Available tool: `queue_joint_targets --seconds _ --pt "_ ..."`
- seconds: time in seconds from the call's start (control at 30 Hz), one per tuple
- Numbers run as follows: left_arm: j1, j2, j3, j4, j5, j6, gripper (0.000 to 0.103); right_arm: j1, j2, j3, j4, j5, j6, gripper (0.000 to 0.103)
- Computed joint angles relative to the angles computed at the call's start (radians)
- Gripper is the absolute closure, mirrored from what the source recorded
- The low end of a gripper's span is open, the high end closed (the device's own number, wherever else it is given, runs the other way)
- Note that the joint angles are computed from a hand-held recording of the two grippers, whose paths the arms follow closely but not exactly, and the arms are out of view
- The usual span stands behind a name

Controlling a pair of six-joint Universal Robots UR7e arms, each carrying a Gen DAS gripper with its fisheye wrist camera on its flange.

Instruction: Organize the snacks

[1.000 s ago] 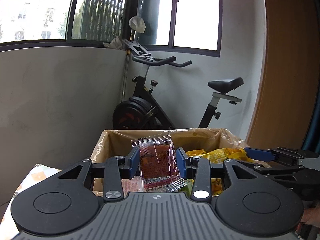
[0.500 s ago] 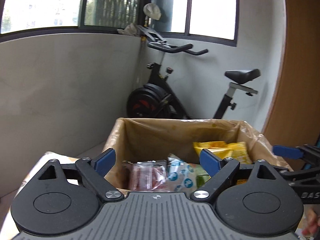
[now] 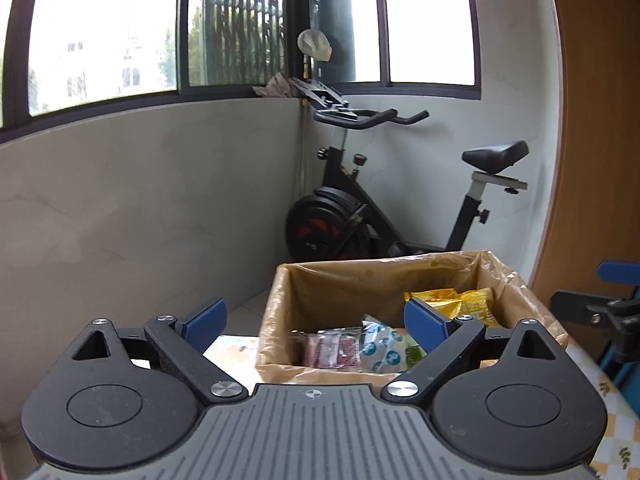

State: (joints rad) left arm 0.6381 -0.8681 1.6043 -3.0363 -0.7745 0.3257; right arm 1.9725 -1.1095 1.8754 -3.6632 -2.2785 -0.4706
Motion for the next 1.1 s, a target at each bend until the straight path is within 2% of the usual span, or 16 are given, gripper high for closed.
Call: queue_joint_targets --seconds 0.17,0.27,0.4,0.53,0.63,0.7,0.83,0.97,1.1 --pt "-0.060 -0.037 0.056 -0.103 0.086 0.062 0.006 0.078 -0.008 0.006 -0.054 -0.090 -0.050 0.000" --pt "-0.079 -0.089 0.084 -0.070 0.063 0.013 0.006 0.122 -0.009 0.004 -0.088 -0.137 -0.047 0.000" --pt "-0.102 -0.148 0.122 -0.044 0.036 -0.023 0.006 0.167 -0.028 0.022 -0.125 -0.156 -0.017 0.000" --pt "-0.128 -0.176 0.171 -0.140 0.026 0.045 0.006 0.202 -0.042 0.052 -0.164 -0.167 0.027 0.000" --pt "-0.141 -0.204 0.198 -0.141 0.005 0.004 0.006 0.218 -0.046 0.073 -0.179 -0.172 0.044 0.000" --pt "-0.141 -0.215 0.206 -0.110 -0.015 -0.015 0.006 0.225 -0.047 0.077 -0.167 -0.185 0.031 0.000" --pt "-0.148 -0.209 0.223 -0.126 0.006 0.023 0.006 0.246 -0.015 0.056 -0.228 -0.229 -0.042 0.000" --pt "-0.143 -0.221 0.228 -0.103 -0.009 -0.013 0.006 0.255 -0.020 0.062 -0.199 -0.235 -0.019 0.000" --pt "-0.146 -0.225 0.238 -0.113 0.005 -0.014 0.006 0.267 -0.012 0.056 -0.216 -0.242 -0.050 0.000"
